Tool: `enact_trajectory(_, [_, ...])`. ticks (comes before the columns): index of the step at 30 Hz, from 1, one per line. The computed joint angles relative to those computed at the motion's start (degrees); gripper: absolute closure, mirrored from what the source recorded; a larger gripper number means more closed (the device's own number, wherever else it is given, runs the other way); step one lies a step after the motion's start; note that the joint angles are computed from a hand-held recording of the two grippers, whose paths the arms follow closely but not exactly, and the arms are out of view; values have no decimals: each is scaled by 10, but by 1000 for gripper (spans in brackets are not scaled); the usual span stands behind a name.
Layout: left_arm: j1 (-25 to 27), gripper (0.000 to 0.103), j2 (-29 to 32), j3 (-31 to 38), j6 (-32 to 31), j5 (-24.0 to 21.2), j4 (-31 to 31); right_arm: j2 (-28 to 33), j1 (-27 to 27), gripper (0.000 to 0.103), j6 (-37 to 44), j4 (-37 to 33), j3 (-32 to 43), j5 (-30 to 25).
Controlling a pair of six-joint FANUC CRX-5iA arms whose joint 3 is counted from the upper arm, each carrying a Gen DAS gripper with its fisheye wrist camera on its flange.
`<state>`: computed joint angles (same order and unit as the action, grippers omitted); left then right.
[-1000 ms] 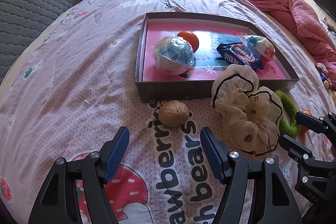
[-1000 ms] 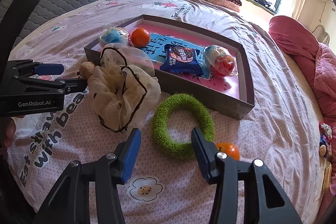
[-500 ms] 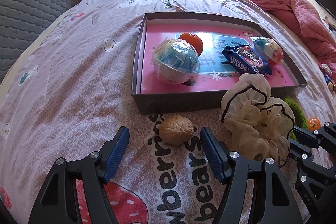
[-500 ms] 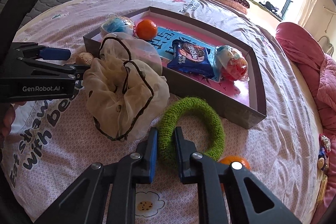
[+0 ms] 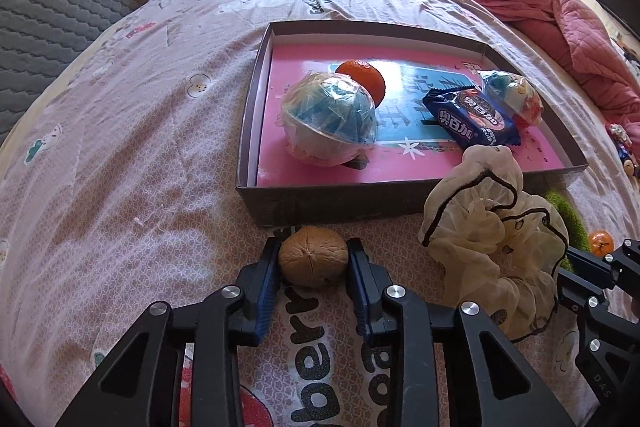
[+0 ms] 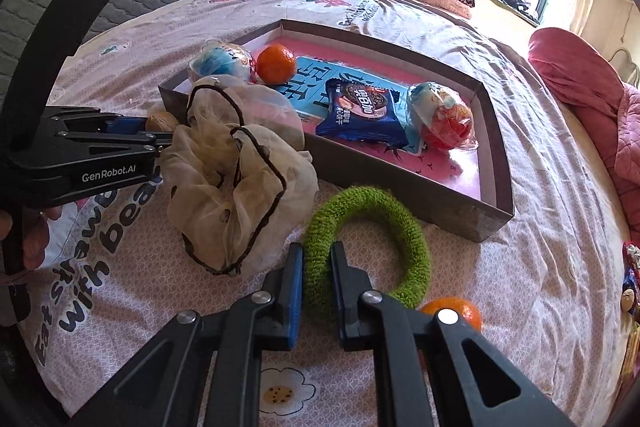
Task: Organize objects
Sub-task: 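Lift the walnut with left tool while right tool lifts the green ring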
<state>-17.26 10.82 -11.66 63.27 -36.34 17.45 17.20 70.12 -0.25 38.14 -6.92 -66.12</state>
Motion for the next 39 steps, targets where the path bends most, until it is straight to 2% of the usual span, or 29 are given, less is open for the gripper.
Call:
enact_trajectory(10, [3, 70, -14, -13, -18, 3, 12, -11, 3, 90, -18, 14, -12, 6])
enact_trajectory(27, [4, 70, -83, -71, -73, 27, 66, -26, 11, 90, -53, 57, -20, 4])
enact_trajectory(39, [1, 70, -125, -86, -55, 28, 64, -42, 20, 90, -74, 93, -23, -4])
